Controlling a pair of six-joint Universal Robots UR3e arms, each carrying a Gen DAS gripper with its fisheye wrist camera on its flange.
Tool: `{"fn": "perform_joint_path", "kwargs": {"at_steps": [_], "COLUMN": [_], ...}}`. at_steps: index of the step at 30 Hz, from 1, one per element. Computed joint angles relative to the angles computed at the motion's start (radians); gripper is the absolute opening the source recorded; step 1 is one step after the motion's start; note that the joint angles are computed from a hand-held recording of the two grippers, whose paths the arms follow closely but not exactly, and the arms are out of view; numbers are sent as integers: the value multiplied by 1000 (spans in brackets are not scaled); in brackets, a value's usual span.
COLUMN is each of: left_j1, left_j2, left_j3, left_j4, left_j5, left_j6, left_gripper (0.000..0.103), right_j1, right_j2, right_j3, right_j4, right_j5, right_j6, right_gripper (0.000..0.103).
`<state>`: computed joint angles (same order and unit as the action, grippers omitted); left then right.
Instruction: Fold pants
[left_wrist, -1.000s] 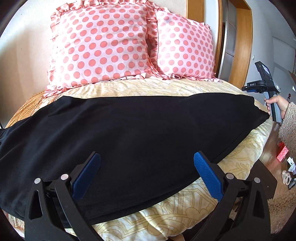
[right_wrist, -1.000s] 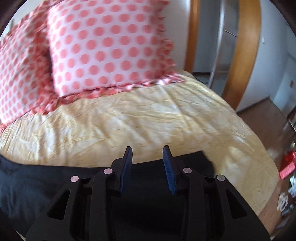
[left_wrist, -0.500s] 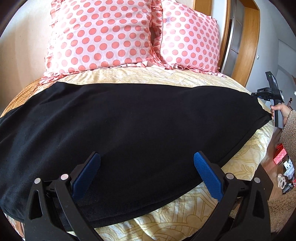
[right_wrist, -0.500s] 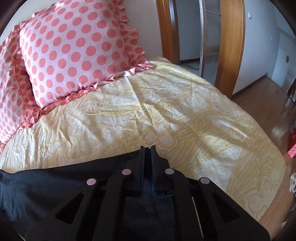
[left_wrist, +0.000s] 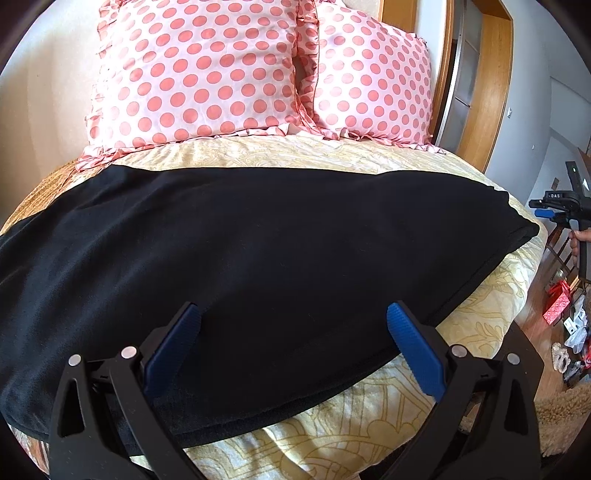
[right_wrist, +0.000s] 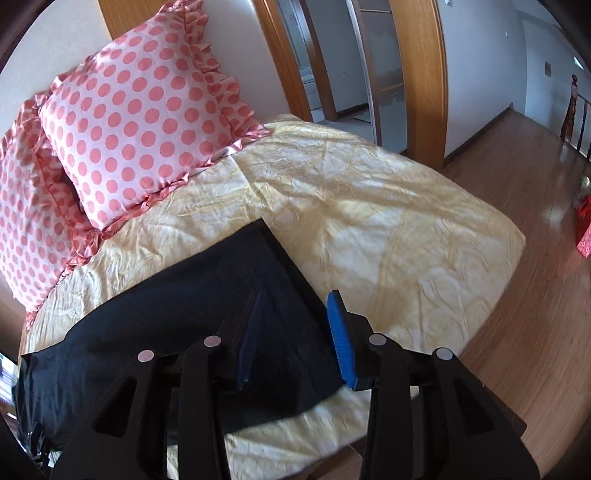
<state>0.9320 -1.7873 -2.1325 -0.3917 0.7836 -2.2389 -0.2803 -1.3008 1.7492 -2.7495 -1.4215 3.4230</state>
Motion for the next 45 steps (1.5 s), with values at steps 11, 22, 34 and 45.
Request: {"fn": "perform_joint_path", "kwargs": {"at_steps": [11,22,34,45], "left_j1": [23,37,43,48], "left_j2": [18,23,17,26], "left_j3": [-8,-12,-12,-21], "left_j4": [-50,-61,-60,-65], "left_j5": [-28,-33,-41,-43], "left_j6": [40,53,72,80], "left_gripper": [101,101,101,101], "right_j1": [-26,-1,-108,-129], "right_j2": [-29,31,-83,10], "right_j3": [148,103,241,227], "right_j4": [-65,-100,-143,-217], "right_j5": [42,-40,114,244], "right_j6": [70,98,160,237], "right_gripper": [14,3,30,30]}}
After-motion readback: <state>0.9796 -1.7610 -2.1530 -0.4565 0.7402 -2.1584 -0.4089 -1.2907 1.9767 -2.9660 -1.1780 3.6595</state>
